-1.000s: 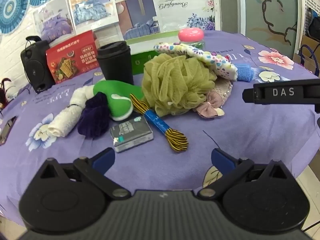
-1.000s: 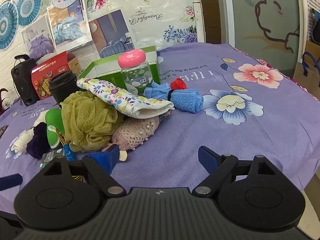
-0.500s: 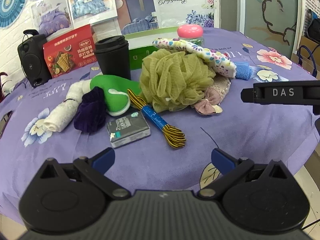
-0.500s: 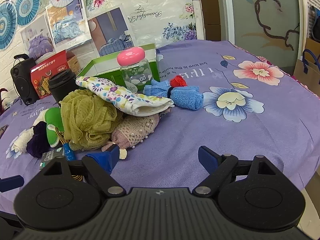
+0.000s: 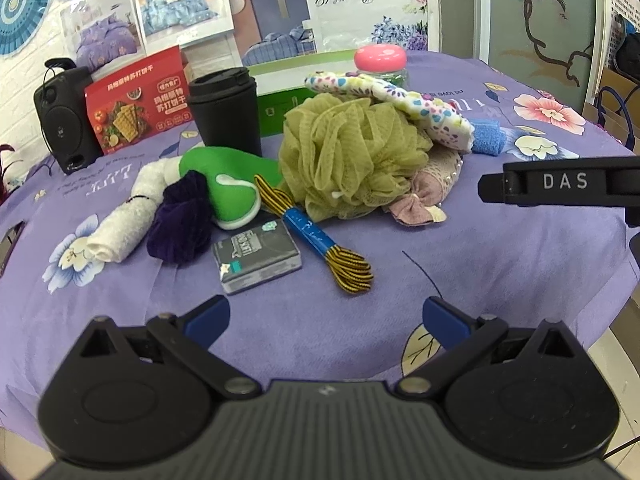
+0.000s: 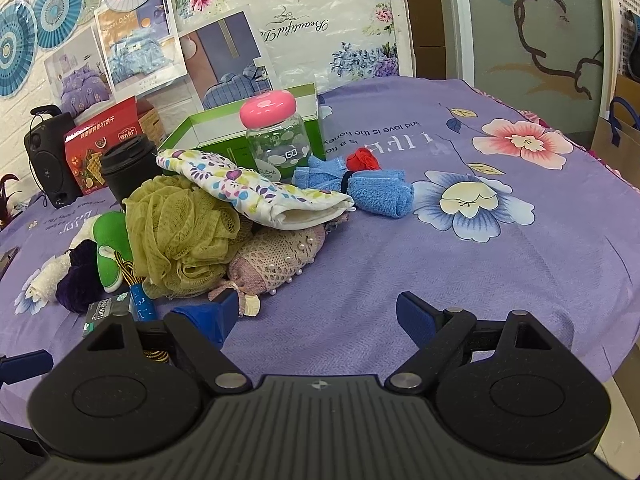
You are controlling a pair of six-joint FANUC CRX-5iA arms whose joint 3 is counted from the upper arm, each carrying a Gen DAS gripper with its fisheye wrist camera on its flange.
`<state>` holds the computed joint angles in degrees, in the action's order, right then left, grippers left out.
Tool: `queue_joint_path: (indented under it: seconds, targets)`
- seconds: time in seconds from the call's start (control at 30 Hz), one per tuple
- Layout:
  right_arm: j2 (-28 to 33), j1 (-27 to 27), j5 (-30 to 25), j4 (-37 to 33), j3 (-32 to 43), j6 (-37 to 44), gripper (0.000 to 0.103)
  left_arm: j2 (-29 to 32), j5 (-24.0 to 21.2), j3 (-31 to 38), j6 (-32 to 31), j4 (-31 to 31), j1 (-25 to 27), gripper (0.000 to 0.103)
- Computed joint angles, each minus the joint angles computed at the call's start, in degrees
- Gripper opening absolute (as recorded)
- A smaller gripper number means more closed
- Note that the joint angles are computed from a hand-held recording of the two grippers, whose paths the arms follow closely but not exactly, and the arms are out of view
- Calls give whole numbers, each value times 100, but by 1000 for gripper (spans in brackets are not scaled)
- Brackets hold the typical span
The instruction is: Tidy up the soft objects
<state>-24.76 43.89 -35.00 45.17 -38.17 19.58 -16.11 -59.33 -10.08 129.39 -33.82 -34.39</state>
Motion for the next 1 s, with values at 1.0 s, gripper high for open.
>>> queue_joint_path:
  seconds: [1.0]
  targets:
    - [122, -86, 201, -272, 136, 210, 73, 46, 70, 31, -198, 188, 213, 102]
